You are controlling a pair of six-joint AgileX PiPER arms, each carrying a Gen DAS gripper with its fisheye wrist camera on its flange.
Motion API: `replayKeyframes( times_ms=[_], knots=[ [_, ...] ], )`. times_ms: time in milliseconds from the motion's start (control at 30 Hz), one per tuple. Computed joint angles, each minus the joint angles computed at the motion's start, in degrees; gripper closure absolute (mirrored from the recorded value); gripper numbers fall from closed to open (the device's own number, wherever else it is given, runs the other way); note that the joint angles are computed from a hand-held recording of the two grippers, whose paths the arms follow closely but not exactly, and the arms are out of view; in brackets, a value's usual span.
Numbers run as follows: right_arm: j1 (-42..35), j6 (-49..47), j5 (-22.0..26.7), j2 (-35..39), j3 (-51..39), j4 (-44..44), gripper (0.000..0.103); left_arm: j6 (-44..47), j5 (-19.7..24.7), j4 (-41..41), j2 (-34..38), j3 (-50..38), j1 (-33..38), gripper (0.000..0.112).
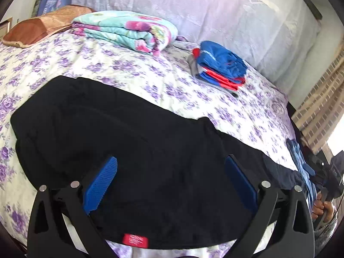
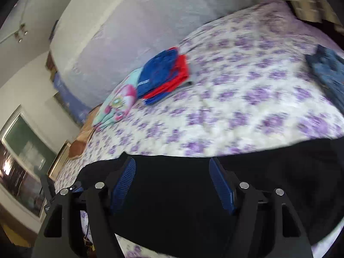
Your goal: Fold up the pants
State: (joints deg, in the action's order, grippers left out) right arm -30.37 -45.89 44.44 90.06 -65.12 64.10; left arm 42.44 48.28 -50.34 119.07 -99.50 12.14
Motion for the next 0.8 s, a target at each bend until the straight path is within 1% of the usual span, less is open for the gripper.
replayKeyframes(
  times_ms=[100,133,200,233,267,333,400,500,567,600,667,700,733,800],
  knots=[
    [-10.03,2.05,0.38,-5.61,7.97,-2.4,0.032,1.08,0.39,-0.18,-0.45,0.29,-1.42,0.015],
    [-13.48,2.28,1.42,-6.58,9.8,-2.71,0.031,1.01,0.44,-0.58,-0.41,0.4,-1.88,0.015],
    [-20.89,0.76,5.03,-6.45,12.35,-1.13,0.031,0.07,2.45,-1.88,0.84,-1.09,-2.33,0.015],
    [-23.17,1.79,5.53,-5.56,12.68,-1.58,0.031,-1.85,4.23,-1.55,2.04,-3.09,-2.64,0.015],
    [-24.32,3.17,5.89,-3.89,12.17,-2.62,0.031,-3.21,5.48,-0.7,2.92,-4.76,-2.95,0.015],
    [-24.64,5.01,7.63,0.79,9.91,-3.71,0.031,-7.04,6.87,3.7,4.47,-8.88,-4.36,0.015],
    [-26.17,1.5,8.35,3.01,10.71,0.63,0.031,-9.22,5.99,6.7,4.82,-10.96,-5.34,0.015],
    [-27.28,-5.83,7.53,4.93,12.48,8.57,0.031,-9.49,5.4,6.37,4.36,-10.3,-5.39,0.015],
    [-27.07,-8.7,6.53,5.51,12.78,11.31,0.034,-7.28,4.0,5.38,2.69,-6.7,-5.62,0.015],
    [-26.7,-9.8,5.76,5.57,12.91,12.51,0.038,-5.7,2.5,5.06,1.4,-4.24,-5.86,0.015],
    [-26.75,-12.22,4.99,5.96,13.35,14.64,0.051,-2.46,-1.52,5.1,-1.37,0.85,-6.66,0.015],
    [-26.9,-13.17,4.59,6.19,13.64,15.43,0.067,-1.18,-3.25,5.06,-2.51,2.88,-6.94,0.015],
    [-27.37,-14.44,4.88,6.76,13.92,16.71,0.076,-0.17,-5.05,5.07,-3.53,4.8,-7.25,0.015],
    [-28.56,-17.85,6.57,7.28,15.22,20.13,0.081,-0.46,-5.86,5.78,-3.76,5.31,-7.18,0.015]
  ],
)
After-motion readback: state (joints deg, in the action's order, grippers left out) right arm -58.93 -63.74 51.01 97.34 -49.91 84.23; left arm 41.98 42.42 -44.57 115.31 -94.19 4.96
